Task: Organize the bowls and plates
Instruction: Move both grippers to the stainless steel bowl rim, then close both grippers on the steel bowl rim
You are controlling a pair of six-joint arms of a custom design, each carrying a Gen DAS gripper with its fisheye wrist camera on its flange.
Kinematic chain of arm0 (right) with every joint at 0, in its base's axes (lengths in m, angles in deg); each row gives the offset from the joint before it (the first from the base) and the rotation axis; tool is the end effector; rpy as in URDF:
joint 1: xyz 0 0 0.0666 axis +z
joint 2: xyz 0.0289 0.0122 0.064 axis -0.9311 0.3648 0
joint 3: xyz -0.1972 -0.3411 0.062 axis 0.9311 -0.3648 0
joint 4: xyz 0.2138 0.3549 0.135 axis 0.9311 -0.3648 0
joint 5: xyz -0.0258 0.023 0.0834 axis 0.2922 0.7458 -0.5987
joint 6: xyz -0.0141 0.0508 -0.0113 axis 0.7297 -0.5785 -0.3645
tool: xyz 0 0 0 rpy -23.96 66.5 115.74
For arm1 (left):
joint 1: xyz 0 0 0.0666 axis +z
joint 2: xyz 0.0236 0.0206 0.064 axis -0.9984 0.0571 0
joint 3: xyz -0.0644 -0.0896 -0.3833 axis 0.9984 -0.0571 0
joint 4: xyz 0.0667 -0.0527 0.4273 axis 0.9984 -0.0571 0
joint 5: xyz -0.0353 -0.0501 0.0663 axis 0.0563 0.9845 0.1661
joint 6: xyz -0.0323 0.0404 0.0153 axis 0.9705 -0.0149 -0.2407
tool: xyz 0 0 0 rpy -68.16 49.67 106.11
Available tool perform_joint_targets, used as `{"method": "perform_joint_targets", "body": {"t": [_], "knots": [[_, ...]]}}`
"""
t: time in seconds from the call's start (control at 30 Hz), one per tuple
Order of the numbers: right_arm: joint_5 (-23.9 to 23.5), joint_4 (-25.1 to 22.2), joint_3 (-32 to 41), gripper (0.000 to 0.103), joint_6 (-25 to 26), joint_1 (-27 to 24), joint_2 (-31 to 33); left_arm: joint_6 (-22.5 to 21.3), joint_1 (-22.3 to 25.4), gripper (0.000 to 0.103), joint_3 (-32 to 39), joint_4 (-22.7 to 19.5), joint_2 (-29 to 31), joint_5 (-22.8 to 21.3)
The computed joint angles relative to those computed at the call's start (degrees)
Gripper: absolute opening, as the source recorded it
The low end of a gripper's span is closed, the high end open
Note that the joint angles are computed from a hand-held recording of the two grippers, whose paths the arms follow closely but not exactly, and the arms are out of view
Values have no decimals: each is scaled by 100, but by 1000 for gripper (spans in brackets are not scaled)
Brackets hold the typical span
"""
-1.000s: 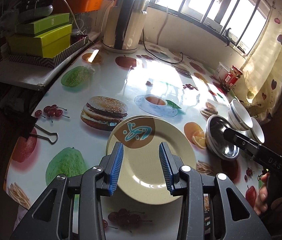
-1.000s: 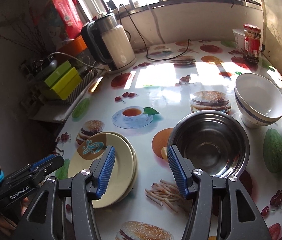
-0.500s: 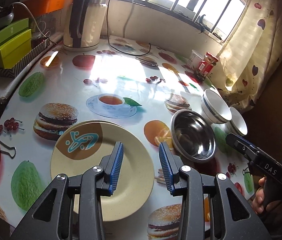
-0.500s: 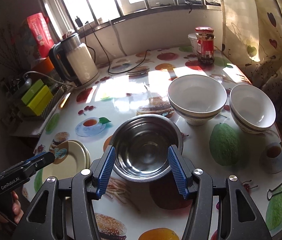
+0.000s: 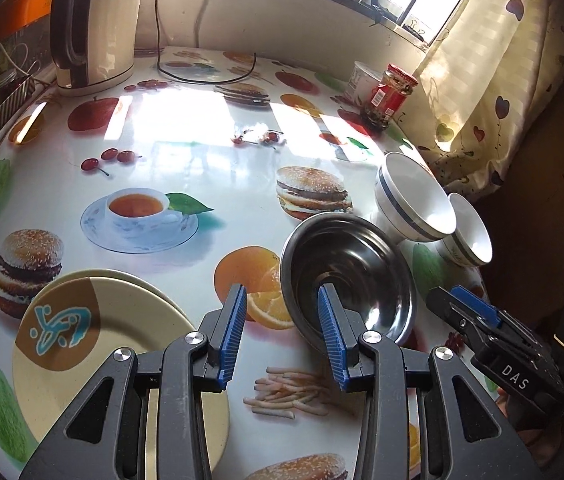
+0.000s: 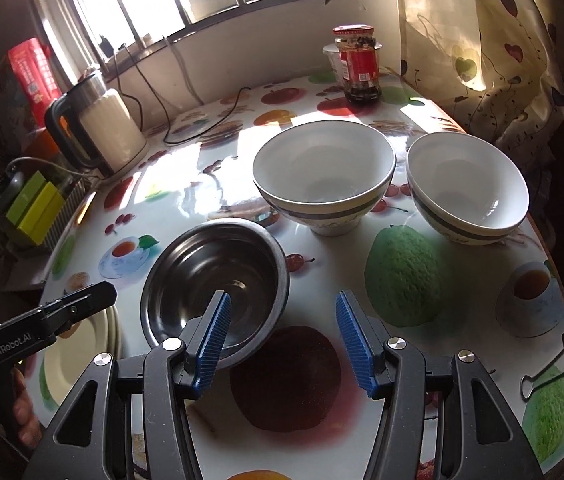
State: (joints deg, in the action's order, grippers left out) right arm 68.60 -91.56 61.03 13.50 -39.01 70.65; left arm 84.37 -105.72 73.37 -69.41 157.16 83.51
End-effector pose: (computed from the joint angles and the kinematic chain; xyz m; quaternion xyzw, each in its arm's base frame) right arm 0.3930 0.2186 0.5022 -0.0076 0.9325 0.1277 0.3379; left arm 0.4173 -0.1491 0.5266 -0.0103 0.9481 -0.1701 0.2684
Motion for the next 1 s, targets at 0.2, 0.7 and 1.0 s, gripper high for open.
{"method": "perform_joint_targets", "body": {"t": [0.2, 0.7, 1.0], "knots": [[-283, 114, 3, 48, 73, -82, 142, 41, -29, 38, 109, -59, 276, 82], [-707, 196, 8, 24, 86, -188, 327, -31, -146, 34, 206, -51, 496, 180], [-788, 182, -87, 21, -18, -262, 214, -6, -248, 34, 157, -53, 449, 218]]}}
